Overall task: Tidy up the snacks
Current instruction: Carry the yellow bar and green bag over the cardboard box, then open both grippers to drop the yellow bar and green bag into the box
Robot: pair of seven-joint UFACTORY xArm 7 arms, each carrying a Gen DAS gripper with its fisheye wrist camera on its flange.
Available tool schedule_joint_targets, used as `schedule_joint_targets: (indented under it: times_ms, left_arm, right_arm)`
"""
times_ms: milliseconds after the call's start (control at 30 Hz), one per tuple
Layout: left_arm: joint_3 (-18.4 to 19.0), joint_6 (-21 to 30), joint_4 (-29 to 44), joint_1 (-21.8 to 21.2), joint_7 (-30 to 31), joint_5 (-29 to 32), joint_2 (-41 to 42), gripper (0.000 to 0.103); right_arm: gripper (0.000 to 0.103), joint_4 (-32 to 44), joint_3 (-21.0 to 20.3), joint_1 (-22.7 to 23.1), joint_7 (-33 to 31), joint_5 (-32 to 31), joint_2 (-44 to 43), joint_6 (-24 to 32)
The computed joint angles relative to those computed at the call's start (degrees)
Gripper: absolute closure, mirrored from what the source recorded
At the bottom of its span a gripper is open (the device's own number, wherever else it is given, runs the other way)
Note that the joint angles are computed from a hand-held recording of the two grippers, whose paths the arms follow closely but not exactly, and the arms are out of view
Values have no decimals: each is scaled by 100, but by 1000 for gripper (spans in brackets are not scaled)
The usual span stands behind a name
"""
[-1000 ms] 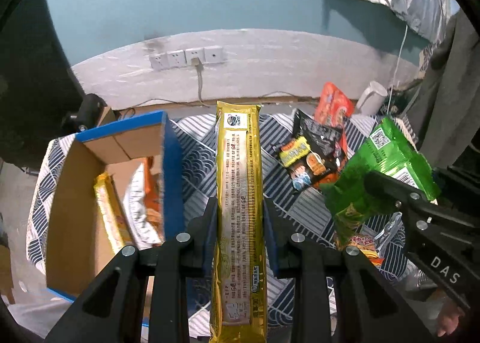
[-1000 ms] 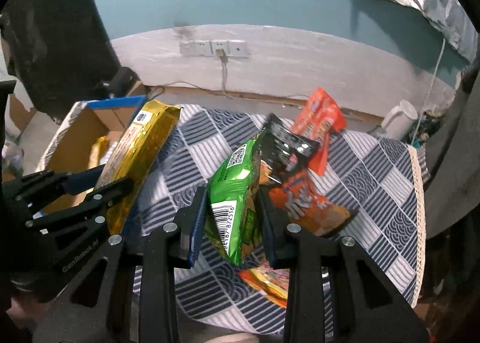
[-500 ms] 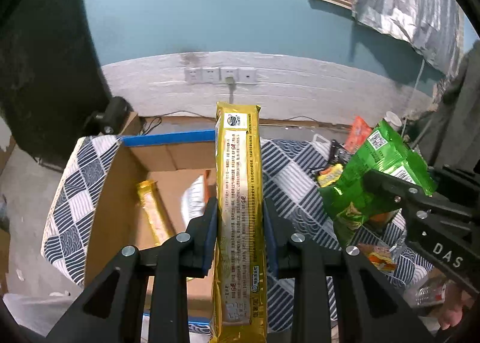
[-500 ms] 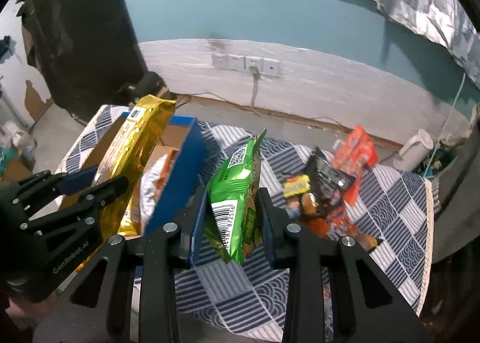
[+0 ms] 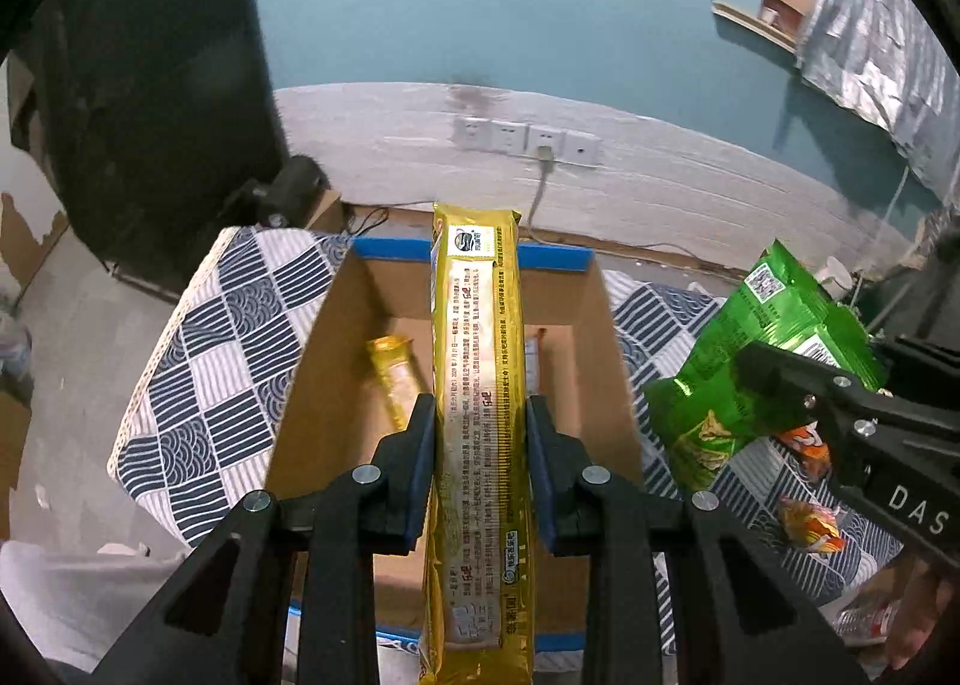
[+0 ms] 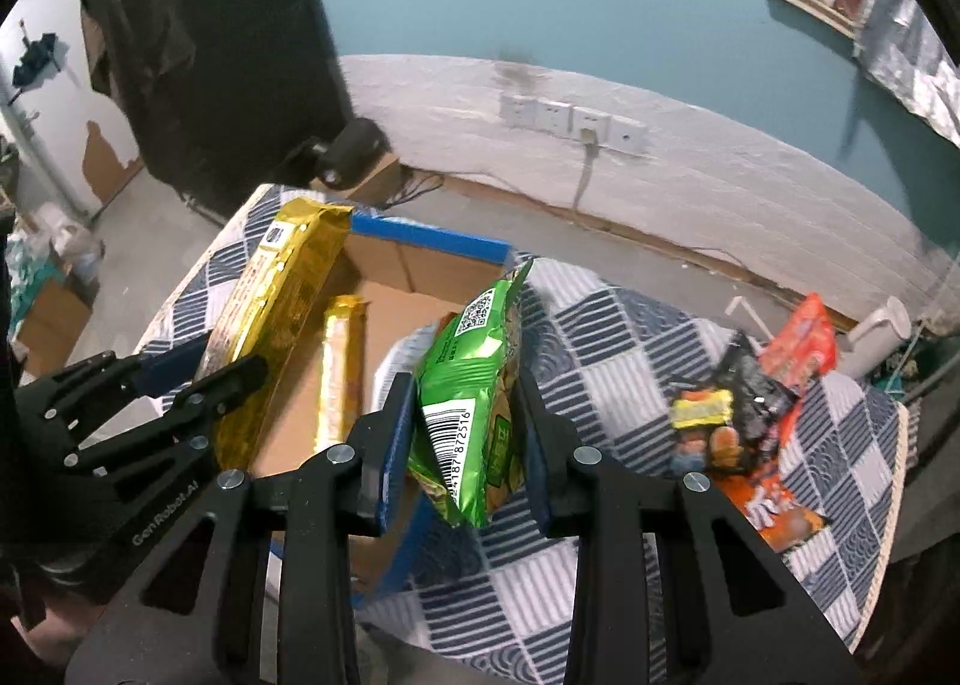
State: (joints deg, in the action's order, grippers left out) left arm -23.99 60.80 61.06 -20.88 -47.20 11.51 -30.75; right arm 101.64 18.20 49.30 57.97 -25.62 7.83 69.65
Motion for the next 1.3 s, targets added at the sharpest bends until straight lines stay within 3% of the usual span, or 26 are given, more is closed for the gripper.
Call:
schedule_joint_targets:
  times_ms: [533,600,700,833,933,1067,1300]
  left_arm:
    - [405,-97,-818,126,252,-391,-383,73]
    - [355,-75,-799,183,215,-316,-407,62]
    - [242,25,-737,286,106,-139,-451,38]
    - [255,11,-728,295,103,-114,-499,37]
    - [235,44,-720,302,105,-102,-493,37]
    - [235,99,-677,283,96,-152,-439,37]
    - [182,101,-560,210,66,-178,-299,33]
  right_arm:
    - [75,1634,-488,655,-618,486,1419,292]
    - [75,1702,-555,711,-591,512,1466,323]
    - [74,1662,-609,720,-576,568,1450,371]
    - [63,1498,-632,687,-441,599,1336,373]
    - [62,1359,-601,640,-392,587,1234,370]
    - [54,1109,-530,570,-345,567,1064,334]
    - [52,483,-379,351,-229,622,635,194]
